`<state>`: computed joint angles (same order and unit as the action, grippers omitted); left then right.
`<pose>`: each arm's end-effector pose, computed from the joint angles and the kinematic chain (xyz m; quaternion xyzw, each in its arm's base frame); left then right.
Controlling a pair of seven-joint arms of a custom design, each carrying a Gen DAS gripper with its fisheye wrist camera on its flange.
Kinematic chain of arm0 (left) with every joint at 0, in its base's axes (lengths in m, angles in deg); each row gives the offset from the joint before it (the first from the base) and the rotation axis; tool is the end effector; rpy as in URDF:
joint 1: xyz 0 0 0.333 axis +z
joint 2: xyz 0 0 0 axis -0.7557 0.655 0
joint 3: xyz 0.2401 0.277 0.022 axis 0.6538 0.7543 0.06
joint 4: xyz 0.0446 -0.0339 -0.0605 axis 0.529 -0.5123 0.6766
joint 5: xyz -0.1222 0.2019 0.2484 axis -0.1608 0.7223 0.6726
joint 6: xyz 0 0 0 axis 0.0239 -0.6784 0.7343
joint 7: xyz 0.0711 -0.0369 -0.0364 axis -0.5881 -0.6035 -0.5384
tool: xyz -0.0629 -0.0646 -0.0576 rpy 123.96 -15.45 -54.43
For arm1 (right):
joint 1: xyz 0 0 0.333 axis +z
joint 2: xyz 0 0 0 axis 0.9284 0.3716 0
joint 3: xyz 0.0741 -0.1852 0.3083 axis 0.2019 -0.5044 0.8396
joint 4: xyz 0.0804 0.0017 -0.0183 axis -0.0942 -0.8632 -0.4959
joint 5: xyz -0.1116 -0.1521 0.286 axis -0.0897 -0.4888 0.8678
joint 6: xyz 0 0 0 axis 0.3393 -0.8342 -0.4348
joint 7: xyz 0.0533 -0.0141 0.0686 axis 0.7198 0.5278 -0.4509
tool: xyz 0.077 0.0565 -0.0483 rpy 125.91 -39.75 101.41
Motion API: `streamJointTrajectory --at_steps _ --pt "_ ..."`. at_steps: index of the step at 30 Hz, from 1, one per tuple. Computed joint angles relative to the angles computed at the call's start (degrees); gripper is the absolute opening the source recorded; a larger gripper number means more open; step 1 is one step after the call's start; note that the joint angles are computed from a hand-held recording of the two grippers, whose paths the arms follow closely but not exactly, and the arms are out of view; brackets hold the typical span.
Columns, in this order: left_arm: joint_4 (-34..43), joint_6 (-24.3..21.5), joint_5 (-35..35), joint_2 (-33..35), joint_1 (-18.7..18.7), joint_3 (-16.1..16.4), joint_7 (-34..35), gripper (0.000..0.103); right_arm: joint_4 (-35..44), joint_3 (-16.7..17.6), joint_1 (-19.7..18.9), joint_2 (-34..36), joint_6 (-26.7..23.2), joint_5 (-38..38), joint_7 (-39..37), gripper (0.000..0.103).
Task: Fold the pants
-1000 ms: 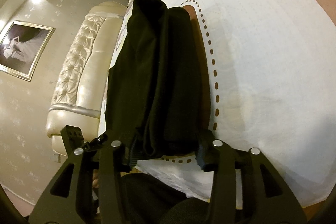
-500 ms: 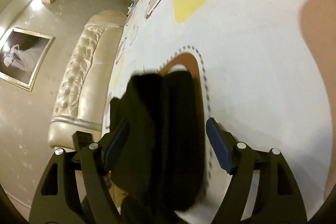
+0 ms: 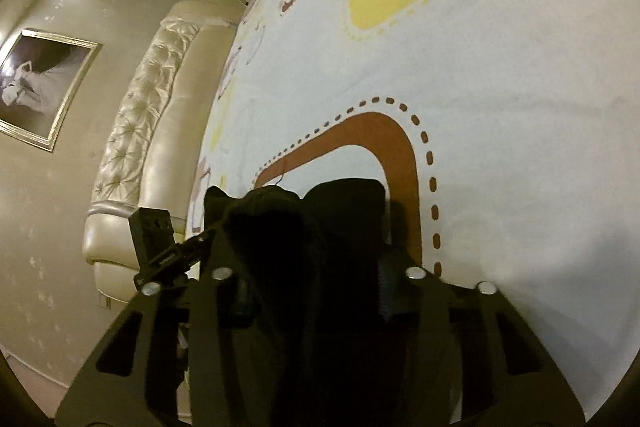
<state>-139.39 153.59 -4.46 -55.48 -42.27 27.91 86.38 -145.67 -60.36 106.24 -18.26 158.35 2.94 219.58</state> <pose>0.6841 -0.0930 0.4928 0.4076 -0.8428 0.3134 0.1591 0.4503 0.3417 0.4611 -0.3313 0.8128 0.0795 0.4726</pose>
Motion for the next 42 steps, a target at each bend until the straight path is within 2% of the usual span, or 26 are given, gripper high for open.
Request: streamJointTrajectory --at_steps 4,6,8,12,16,20,25,27,29,36,42 --pt "-1.86 3.88 0.83 -1.86 -0.98 0.36 0.70 0.027 2.56 -7.11 8.01 -0.21 -2.02 8.11 -8.57 0.034" --pt "-2.77 7.02 1.87 -2.70 -1.96 0.38 1.98 0.027 3.36 -8.02 8.63 -0.14 -1.97 9.53 -11.12 0.033" --pt "-1.37 8.74 2.96 -2.01 -2.83 0.43 1.87 0.027 3.35 -5.26 5.07 0.34 -0.33 7.36 -10.10 0.033" --pt "5.66 9.53 6.29 1.89 -4.70 0.33 -0.78 0.027 5.06 -3.35 0.83 2.02 0.03 4.59 -9.23 0.033" --pt "13.99 10.75 10.92 6.77 -7.23 0.39 -4.55 0.027 8.52 -3.00 -2.85 4.29 -1.65 0.95 -8.04 0.033" --pt "25.68 8.69 15.40 13.56 -9.44 0.45 -9.83 0.027 13.00 -3.67 -5.68 7.02 -3.70 -2.60 -7.03 0.033" --pt "35.54 5.19 20.81 19.65 -11.82 1.14 -14.13 0.029 14.44 -1.07 -10.10 9.55 -4.22 -5.96 -2.81 0.033" --pt "33.77 6.71 21.40 19.33 -11.71 0.88 -14.33 0.031 13.21 2.64 -13.80 10.57 -1.54 -8.31 0.37 0.033" --pt "30.74 8.98 21.31 18.24 -11.27 0.43 -14.08 0.033 12.39 3.83 -15.15 11.11 0.41 -10.33 2.58 0.033" --pt "28.19 10.80 20.29 17.58 -10.11 -0.68 -13.23 0.036 11.74 3.63 -15.90 11.93 2.60 -14.80 6.59 0.034" --pt "30.47 9.25 20.32 18.72 -10.24 -0.74 -13.67 0.037 11.39 2.24 -14.69 12.14 3.83 -15.19 7.31 0.034"
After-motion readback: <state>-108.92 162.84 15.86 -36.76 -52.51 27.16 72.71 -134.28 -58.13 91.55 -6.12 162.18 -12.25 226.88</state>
